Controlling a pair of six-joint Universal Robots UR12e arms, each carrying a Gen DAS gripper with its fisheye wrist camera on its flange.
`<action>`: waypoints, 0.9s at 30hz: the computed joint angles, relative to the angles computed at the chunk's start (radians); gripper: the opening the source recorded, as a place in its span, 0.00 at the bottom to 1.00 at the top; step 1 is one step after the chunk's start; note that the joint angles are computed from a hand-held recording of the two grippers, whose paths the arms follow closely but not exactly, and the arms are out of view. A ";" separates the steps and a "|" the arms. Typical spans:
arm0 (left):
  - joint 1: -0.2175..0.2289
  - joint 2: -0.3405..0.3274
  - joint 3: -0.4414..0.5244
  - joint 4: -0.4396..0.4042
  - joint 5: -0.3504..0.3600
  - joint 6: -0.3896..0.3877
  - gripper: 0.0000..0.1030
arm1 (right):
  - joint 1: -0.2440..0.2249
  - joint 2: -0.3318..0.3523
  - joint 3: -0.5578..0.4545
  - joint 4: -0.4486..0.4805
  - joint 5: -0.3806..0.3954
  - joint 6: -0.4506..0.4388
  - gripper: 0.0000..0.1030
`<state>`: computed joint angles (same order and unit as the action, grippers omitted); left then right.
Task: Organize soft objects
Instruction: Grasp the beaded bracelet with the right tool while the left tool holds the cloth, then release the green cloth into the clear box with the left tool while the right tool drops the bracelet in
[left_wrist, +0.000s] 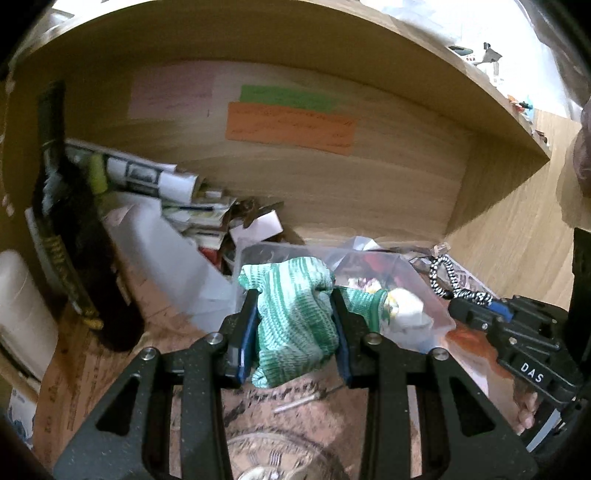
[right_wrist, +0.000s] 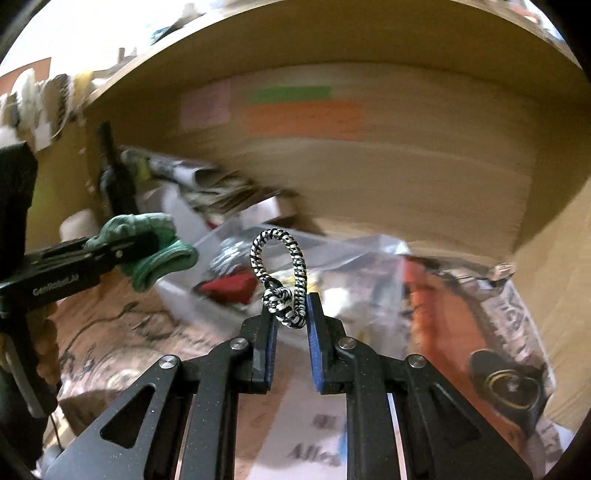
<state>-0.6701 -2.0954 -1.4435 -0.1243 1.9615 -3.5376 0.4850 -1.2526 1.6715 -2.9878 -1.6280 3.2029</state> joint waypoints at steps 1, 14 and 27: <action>0.001 -0.006 0.012 -0.009 0.000 0.001 0.34 | -0.002 0.009 -0.011 0.001 -0.012 0.008 0.13; 0.032 -0.100 0.152 -0.193 -0.062 -0.011 0.34 | -0.033 0.092 -0.107 0.100 -0.030 0.049 0.14; 0.039 -0.118 0.176 -0.258 -0.084 0.004 0.59 | -0.028 0.107 -0.123 0.169 -0.040 0.015 0.39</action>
